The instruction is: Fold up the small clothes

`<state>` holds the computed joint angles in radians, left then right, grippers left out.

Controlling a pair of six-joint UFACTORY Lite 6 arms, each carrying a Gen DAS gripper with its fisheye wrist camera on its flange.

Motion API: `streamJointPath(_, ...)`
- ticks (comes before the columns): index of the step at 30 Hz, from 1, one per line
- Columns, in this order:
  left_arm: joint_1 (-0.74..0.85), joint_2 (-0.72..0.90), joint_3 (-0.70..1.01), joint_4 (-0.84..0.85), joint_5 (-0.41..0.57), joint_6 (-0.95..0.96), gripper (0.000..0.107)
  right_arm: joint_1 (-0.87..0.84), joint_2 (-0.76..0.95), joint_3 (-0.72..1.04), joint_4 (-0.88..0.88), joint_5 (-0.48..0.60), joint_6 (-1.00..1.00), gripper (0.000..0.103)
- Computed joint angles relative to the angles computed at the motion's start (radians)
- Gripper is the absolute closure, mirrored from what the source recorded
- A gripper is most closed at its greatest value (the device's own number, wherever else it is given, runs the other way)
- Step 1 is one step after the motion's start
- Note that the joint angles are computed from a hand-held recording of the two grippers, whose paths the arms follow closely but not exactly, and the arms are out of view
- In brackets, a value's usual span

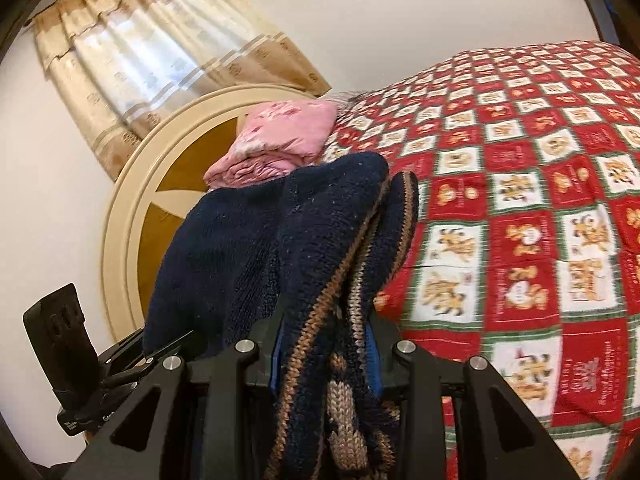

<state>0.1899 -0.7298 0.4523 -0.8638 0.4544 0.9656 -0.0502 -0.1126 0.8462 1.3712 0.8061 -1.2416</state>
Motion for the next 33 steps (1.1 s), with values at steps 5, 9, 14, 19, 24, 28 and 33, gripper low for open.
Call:
streamJointPath(5,0.196,-0.062,-0.024,-0.074,0.135,0.135,0.058,0.118,-0.037,-0.007,0.007,-0.068,0.046,0.070)
streamJointPath(9,0.373,-0.088,-0.033,-0.122,0.261,0.250,0.058,0.208,-0.047,-0.002,0.009,-0.119,0.077,0.070)
streamJointPath(14,0.579,-0.094,-0.034,-0.158,0.401,0.367,0.058,0.316,-0.040,0.012,0.025,-0.186,0.099,0.070)
streamJointPath(19,0.753,-0.088,-0.040,-0.180,0.504,0.471,0.058,0.418,-0.005,0.035,0.054,-0.247,0.103,0.070)
streamJointPath(24,0.897,-0.007,-0.024,-0.207,0.570,0.581,0.058,0.515,0.060,0.078,0.093,-0.304,0.094,0.070)
streamJointPath(28,0.992,0.070,-0.010,-0.219,0.600,0.660,0.058,0.588,0.132,0.127,0.126,-0.341,0.084,0.070)
streamJointPath(33,1.079,0.179,0.012,-0.236,0.606,0.747,0.058,0.662,0.235,0.206,0.152,-0.374,0.078,0.070)
